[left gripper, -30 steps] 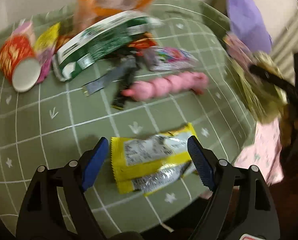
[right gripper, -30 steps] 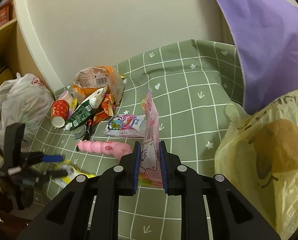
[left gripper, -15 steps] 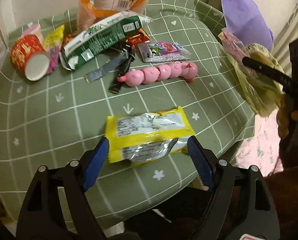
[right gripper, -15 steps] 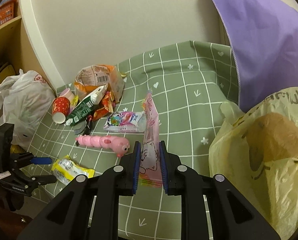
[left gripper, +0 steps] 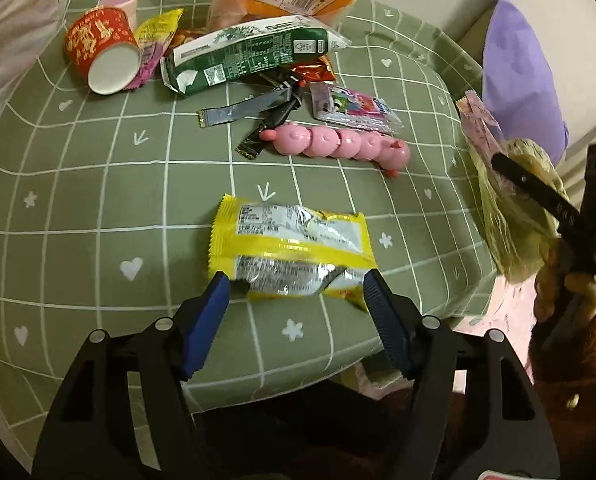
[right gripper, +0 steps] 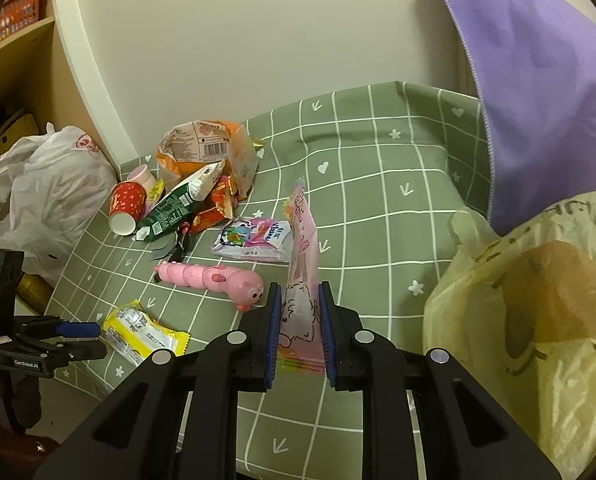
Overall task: Collect trash
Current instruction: 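Grasp the yellow snack wrapper with the left gripper and lift it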
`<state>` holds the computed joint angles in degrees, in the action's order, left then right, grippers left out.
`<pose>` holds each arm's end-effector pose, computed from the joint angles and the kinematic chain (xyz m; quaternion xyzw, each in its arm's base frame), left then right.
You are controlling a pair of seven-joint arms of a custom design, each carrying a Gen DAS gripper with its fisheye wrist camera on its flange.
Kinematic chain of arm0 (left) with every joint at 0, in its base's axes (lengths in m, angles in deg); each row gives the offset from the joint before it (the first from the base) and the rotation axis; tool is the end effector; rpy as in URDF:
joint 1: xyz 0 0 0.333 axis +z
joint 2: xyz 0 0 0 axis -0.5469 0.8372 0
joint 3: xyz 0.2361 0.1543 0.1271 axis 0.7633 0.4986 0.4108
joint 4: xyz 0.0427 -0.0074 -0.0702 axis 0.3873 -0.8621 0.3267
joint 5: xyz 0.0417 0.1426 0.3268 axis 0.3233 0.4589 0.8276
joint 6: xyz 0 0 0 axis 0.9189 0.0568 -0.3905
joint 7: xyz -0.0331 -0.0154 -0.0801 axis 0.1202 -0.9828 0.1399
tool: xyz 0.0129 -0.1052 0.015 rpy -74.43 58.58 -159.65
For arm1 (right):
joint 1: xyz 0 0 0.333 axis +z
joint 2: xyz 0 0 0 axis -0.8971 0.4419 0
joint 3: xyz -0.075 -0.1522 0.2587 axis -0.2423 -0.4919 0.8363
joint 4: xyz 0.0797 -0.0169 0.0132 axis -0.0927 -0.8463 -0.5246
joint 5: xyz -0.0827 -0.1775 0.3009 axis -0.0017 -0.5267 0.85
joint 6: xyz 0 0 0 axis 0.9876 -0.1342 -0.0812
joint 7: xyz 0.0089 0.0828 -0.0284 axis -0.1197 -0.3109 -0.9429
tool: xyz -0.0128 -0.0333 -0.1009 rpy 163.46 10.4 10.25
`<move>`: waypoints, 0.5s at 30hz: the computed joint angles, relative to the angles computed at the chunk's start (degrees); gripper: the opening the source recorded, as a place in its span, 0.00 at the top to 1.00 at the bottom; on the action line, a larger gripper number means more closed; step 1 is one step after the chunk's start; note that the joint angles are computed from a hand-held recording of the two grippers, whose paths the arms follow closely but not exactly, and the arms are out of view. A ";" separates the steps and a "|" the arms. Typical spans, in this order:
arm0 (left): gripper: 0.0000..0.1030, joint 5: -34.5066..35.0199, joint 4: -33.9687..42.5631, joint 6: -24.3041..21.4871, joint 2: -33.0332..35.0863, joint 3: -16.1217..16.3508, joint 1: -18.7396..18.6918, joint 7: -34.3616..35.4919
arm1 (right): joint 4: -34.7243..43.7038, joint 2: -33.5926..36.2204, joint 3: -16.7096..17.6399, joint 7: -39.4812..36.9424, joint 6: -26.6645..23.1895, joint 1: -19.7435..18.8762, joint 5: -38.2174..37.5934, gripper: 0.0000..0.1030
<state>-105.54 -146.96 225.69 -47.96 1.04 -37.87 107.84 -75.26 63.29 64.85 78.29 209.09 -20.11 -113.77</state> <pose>0.5713 -0.2312 0.3884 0.6027 -0.7490 0.2740 0.0271 0.5501 0.4409 0.4310 -0.6596 0.6519 -0.1716 0.3325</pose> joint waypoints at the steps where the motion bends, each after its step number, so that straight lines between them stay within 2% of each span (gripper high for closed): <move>1: 0.36 -0.11 1.08 -0.23 0.93 0.12 -0.17 -0.92 | 0.47 0.26 0.17 -0.37 -0.35 -0.05 0.15 0.82; 4: 0.38 1.37 4.30 0.39 4.05 1.02 -1.17 -5.60 | 1.37 0.52 0.29 -1.49 -0.66 0.24 -0.20 0.82; 6: 0.42 6.62 6.50 0.69 5.76 3.06 -3.44 -11.06 | 1.60 0.48 0.20 -2.04 -1.36 0.44 -0.50 0.82; 9: 0.46 13.88 10.09 -2.80 7.72 4.98 -5.57 -18.44 | 0.52 -0.04 0.18 -0.97 -0.79 0.19 -0.05 0.82; 15: 0.50 24.71 13.66 -5.36 9.43 6.73 -8.49 -28.07 | -1.07 -0.75 -1.23 2.75 -1.02 1.34 -2.84 0.82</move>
<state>-80.82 -133.30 220.32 -38.53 7.78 -46.36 79.77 -76.33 62.55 63.62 81.04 208.07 -18.77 -116.61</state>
